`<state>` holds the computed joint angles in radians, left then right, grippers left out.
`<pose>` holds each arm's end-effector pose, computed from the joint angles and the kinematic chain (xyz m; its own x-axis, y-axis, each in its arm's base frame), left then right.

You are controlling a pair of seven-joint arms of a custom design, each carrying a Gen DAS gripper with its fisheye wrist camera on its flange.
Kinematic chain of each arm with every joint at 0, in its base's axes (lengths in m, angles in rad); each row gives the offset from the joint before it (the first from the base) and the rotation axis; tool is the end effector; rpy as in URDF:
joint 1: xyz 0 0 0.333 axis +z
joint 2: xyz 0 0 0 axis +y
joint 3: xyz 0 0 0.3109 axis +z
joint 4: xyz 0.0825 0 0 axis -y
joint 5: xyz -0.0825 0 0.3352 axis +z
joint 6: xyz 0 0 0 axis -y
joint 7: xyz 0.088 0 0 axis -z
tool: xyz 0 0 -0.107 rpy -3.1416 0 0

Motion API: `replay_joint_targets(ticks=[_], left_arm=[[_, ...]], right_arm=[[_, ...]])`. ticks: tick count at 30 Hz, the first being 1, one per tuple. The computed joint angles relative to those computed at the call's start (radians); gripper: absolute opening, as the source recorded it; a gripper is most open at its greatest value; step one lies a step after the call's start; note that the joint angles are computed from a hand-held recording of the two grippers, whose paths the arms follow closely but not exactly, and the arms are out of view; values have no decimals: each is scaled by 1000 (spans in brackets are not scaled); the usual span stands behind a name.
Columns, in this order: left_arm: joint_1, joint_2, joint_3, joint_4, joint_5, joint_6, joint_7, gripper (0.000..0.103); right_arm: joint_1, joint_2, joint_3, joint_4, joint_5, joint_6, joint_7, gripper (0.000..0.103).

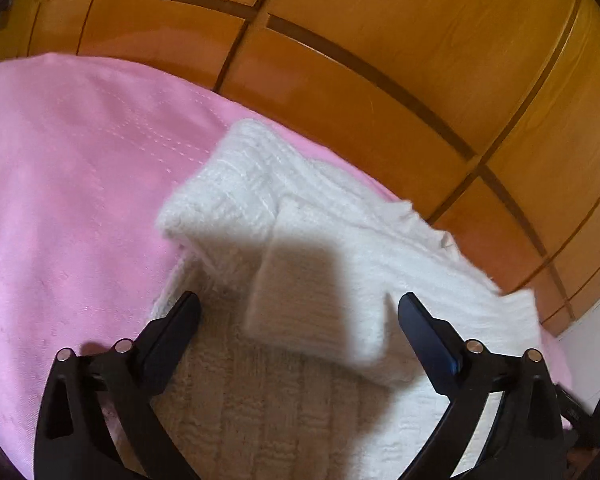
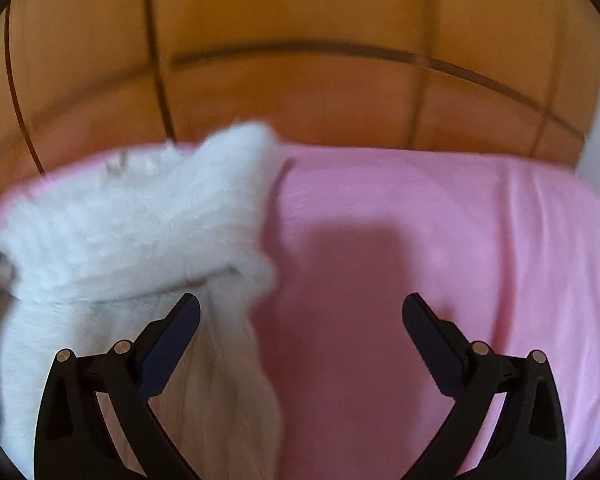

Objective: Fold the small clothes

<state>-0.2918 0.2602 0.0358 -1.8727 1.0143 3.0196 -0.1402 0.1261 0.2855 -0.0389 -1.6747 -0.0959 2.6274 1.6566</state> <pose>0.5708 -0.2167 0.4738 0.2327 -0.8523 0.4685 -0.5431 -0.5135 -0.6644 0.6405 0.0615 0.5275 0.0577 -0.9973 0.0465 -0.7807 -0.0741 -0.6206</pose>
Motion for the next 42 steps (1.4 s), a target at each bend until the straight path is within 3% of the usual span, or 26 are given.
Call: replay_joint_targets(ticks=[3, 6, 9, 11, 15, 18, 22, 24, 25, 27, 29, 31, 33, 34, 36, 40, 42], left_arm=[[-6, 4, 22, -5, 22, 38, -42, 98], [-5, 8, 18, -3, 13, 33, -35, 98], [7, 12, -2, -3, -39, 16, 25, 98], [4, 16, -8, 3, -68, -2, 58, 98], [-5, 15, -8, 3, -97, -24, 92, 98], [-7, 19, -20, 13, -127, -61, 133, 98], [-9, 23, -31, 28, -156, -101, 176, 98], [-11, 21, -27, 25, -153, -97, 172, 98], [-12, 21, -26, 24, -151, -96, 170, 98], [-14, 21, -23, 24, -146, -95, 166, 98], [-14, 21, -23, 25, -143, -98, 164, 99], [-13, 21, -24, 24, -142, -94, 162, 99], [-15, 21, -21, 23, -135, -89, 154, 98], [-16, 21, -20, 23, -133, -88, 150, 99], [-16, 19, -17, 19, -125, -81, 142, 99], [-17, 20, -14, 19, -112, -77, 129, 99], [-17, 23, -15, 21, -109, -78, 130, 99]], right_arm=[[42, 98, -33, 133, -98, -44, 45, 101], [74, 142, -112, 194, -184, -52, 224, 101], [-31, 145, -64, 176, -18, -107, 283, 101], [-113, 116, -2, 94, 134, -38, 231, 101], [-70, 98, -49, 64, 59, -20, 287, 101], [-82, 92, -37, 60, 68, -29, 266, 101], [-114, 52, -3, 47, 112, -94, 138, 101], [-77, -12, -40, -33, 23, -57, 165, 101], [-42, -69, -74, -112, -78, 3, 232, 101], [-59, -133, -58, -200, -79, 127, 217, 101], [-98, -137, 9, -202, 86, 198, 51, 95], [-129, -110, 80, -151, 262, 202, -166, 64], [-134, -38, 120, -22, 369, 97, -286, 46], [-131, -3, 123, 25, 400, 61, -307, 36], [-121, 89, 123, 146, 387, -11, -281, 26], [-42, 220, 11, 299, 258, -82, -145, 13], [-73, 262, 19, 340, 273, -94, -106, 11]])
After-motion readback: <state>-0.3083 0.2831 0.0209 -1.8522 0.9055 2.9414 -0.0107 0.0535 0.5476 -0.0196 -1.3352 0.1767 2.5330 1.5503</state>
